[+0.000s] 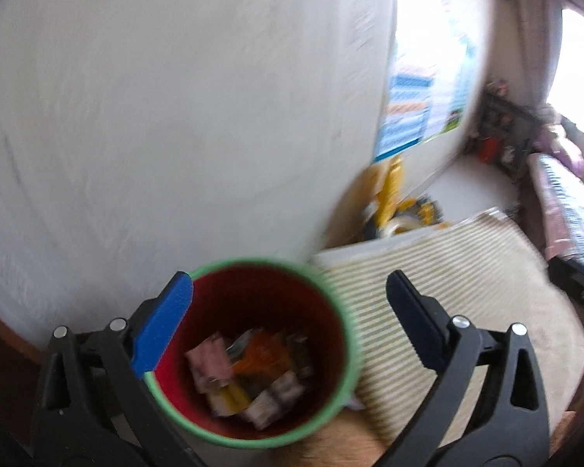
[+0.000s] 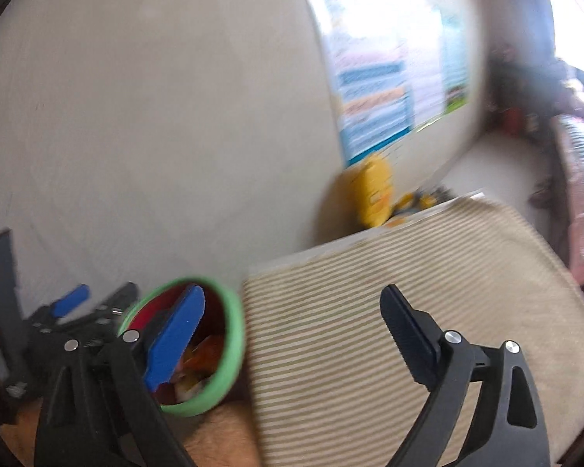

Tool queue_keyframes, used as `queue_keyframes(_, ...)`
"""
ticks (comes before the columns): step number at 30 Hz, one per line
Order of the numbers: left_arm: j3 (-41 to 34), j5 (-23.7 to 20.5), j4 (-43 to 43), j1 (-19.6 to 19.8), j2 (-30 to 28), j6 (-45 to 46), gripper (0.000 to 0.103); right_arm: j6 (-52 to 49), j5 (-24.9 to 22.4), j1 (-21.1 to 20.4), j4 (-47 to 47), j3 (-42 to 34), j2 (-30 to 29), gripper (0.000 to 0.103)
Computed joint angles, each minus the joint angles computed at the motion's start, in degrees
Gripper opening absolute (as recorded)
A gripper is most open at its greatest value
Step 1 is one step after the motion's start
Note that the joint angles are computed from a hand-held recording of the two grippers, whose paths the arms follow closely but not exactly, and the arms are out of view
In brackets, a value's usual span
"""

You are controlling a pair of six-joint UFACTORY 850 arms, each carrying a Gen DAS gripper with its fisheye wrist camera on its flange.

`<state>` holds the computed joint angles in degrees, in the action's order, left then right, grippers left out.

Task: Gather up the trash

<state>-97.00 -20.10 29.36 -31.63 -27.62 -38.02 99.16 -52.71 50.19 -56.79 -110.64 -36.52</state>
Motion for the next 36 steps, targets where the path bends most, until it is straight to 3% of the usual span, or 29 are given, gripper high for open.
queue_keyframes(3, 0.2, 2.48, 2.76, -2.73, 3.58, -1.73, 0.098, 5.53, -3.54, 1.28, -3.29, 5.79, 4.42, 0.092)
queue_keyframes(6, 0.49, 3.36, 9.35, -5.47, 6.13, -6.26, 0.098, 9.31, -4.2, 1.93, -4.04, 10.03, 7.36, 0.095)
queue_keyframes(10, -0.12, 0.7, 19.96, -9.2, 6.99, -14.51, 0.098, 12.55, -7.92, 3.43, -6.23, 12.33, 9.07, 0.095)
queue_keyframes(13, -0.61, -3.04, 30.05, -11.2, 6.18, -21.71, 0.098, 11.78, -14.09, 5.05, -7.56, 11.93, 9.07, 0.095)
queue_keyframes(15, -1.53, -4.57, 30.47, -12.06, 5.59, -21.99, 0.098, 11.12, -18.86, 6.3, -9.28, 11.57, 9.19, 0.095)
queue_keyframes(20, -0.19, -4.17, 38.76, -12.89, 6.59, -32.44, 0.098, 11.07, -23.59, 8.3, -13.68, 13.51, 10.91, 0.095)
queue_keyframes(26, 0.48, -2.46, 33.99, -12.88, 7.14, -29.89, 0.098, 17.73, -20.74, 8.82, -14.46, 18.44, 14.68, 0.095)
queue_keyframes(30, 1.05, -2.96, 34.7, -13.0, 7.46, -30.67, 0.098, 21.52, -25.68, 10.57, -19.42, 19.41, 14.44, 0.095)
queue_keyframes(36, 1.65, -2.68, 33.49, -12.63, 7.77, -31.01, 0.098, 20.03, -26.18, 10.74, -19.22, 18.8, 14.31, 0.095)
